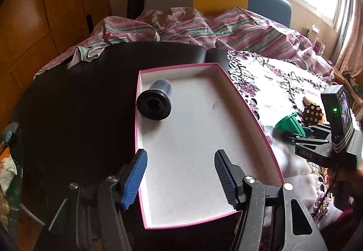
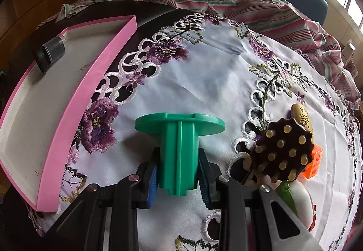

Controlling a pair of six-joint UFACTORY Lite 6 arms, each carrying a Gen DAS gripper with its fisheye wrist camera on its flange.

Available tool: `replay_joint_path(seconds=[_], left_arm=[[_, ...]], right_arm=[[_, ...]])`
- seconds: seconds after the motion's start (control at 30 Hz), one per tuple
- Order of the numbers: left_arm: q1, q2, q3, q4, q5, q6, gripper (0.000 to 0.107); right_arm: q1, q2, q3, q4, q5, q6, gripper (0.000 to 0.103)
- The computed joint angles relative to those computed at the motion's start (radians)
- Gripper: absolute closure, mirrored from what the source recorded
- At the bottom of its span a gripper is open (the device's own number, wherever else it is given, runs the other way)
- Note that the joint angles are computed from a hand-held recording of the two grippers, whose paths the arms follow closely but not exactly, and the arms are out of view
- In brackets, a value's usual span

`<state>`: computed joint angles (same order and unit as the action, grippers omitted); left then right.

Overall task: Organize rigid objects
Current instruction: 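Carry the green spool piece into the tray beside the cylinder and open the right gripper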

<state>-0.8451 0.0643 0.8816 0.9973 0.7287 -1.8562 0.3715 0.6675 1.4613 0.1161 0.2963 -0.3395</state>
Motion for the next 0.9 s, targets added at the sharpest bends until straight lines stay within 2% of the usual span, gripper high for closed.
replay_joint_path(seconds=[0.57, 0.73, 0.9], left_arm=[[0.031, -0.122, -0.143, 0.001, -0.029, -0.075, 0.044], [0.028, -0.163, -0.178, 0.004, -0.023, -0.086, 0.044], [0.04, -0.193, -0.216, 0.006, -0.038, -0.099, 0.044]], right_arm=[[0.021, -0.026, -0.062, -0.145, -0.08, 0.207, 0.074], [0.029, -0.021, -0.041, -0.217, -0.054, 0.308, 0.074], [0.022, -0.014, -0.028, -0.165, -0.041, 0.302, 0.074]])
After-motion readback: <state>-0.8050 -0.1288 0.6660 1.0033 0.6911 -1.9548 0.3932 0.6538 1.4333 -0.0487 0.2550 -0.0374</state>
